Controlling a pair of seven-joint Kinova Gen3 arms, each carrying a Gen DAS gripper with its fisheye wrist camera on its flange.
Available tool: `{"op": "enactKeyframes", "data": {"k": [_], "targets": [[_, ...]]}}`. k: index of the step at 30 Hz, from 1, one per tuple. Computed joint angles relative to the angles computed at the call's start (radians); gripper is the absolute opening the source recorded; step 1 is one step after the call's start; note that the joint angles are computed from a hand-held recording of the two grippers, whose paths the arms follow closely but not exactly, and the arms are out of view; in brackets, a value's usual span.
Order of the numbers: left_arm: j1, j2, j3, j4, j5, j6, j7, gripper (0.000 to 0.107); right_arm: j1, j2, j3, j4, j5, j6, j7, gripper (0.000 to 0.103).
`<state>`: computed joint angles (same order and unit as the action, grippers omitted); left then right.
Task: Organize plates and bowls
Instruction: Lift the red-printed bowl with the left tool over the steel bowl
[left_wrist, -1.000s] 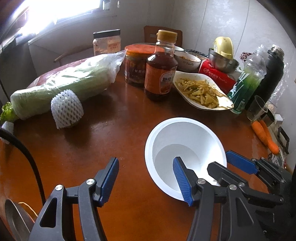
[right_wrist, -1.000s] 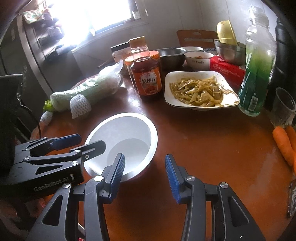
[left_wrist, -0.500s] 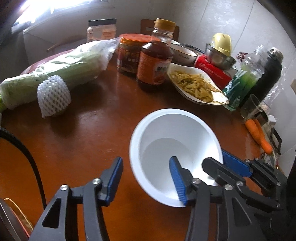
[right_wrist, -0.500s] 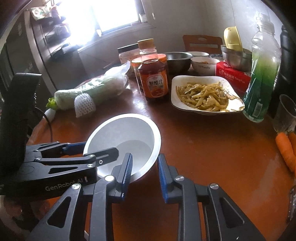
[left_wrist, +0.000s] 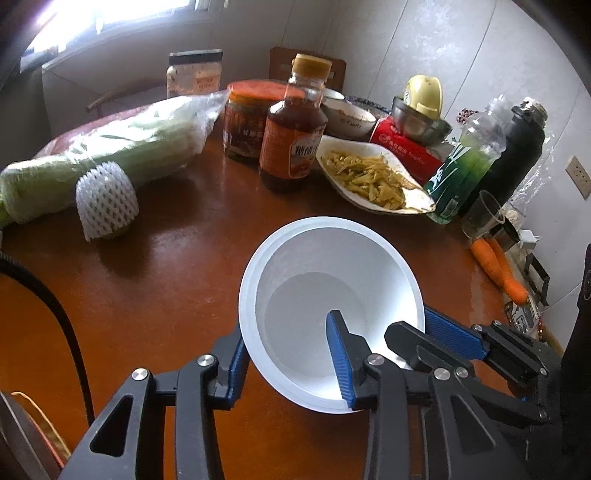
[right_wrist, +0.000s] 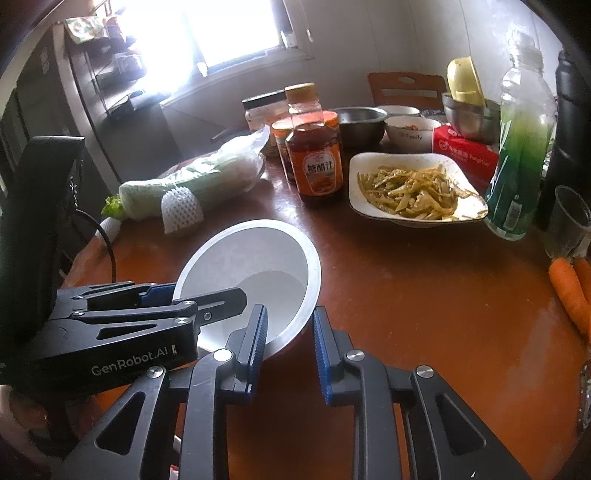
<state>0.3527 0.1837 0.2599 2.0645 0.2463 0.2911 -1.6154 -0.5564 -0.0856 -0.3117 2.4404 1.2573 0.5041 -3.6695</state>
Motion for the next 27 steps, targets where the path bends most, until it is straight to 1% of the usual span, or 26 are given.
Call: {"op": "enactKeyframes", "data": {"k": [4,9,13,16,23,27], "targets": [[-0.034,-0.024,0.027,0.017,0.051,-0.006,-0.047,0.039,-0.013,-0.013,-0.019,-0.009,-0.032,0.034,0.021,0.026],[-0.027,-0.07,0.019,0.043,0.078,-0.013,-0.069,0.039,-0.032,-0.037,-0.049,-0.021,-0.078,0.08,0.042,0.026],[-0.032,-0.118,0.015,0.068,0.135,-0.012,-0.123,0.039,-0.051,-0.059,-0.086,-0.033,-0.116,0.136,0.058,0.026],[-0.014,-0.153,-0.002,0.084,0.154,-0.008,-0.136,0.039,-0.066,-0.074,-0.115,-0.044,-0.144,0.179,0.066,0.026],[0.038,-0.244,-0.044,0.123,0.141,0.0,-0.115,0.039,-0.109,-0.106,-0.196,-0.073,-0.206,0.302,0.073,0.026],[0.06,-0.298,-0.054,0.149,0.109,0.005,-0.072,0.039,-0.145,-0.115,-0.247,-0.088,-0.23,0.379,0.055,0.026]]}}
